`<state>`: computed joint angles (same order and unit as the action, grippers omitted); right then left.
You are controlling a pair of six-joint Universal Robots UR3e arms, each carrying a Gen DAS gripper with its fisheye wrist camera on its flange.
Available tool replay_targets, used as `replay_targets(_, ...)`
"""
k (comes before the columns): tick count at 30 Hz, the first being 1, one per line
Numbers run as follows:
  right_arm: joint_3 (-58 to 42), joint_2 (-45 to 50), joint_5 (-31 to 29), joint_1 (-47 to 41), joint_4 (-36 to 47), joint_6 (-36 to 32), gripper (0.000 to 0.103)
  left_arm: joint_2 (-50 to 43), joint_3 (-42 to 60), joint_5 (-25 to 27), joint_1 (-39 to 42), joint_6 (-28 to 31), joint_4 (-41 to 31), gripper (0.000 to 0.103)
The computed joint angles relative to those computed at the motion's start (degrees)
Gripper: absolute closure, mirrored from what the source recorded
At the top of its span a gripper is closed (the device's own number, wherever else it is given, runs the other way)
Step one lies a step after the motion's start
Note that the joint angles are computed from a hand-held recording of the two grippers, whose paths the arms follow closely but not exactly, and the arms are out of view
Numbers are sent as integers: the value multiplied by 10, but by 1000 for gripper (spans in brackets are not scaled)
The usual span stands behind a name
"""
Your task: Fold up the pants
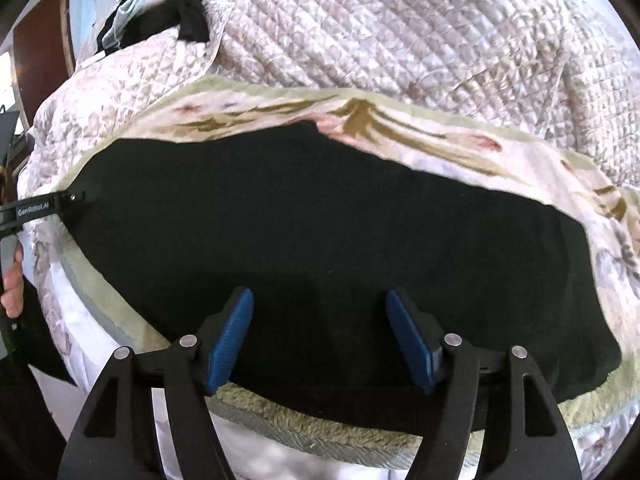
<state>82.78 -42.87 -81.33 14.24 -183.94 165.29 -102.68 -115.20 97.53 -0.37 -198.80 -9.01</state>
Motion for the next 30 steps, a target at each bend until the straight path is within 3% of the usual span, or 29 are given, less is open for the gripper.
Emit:
replay_targets(7, 26, -9, 9, 5, -34, 13, 34, 4, 3, 8, -14, 4, 0, 57)
replay_targets(12, 1, 4, -3, 6, 4, 19, 34, 1, 4, 4, -7, 1, -15, 57)
replay_targets(30, 15, -6, 2, -14, -13, 67, 34, -14, 11, 17, -11, 16, -5, 52)
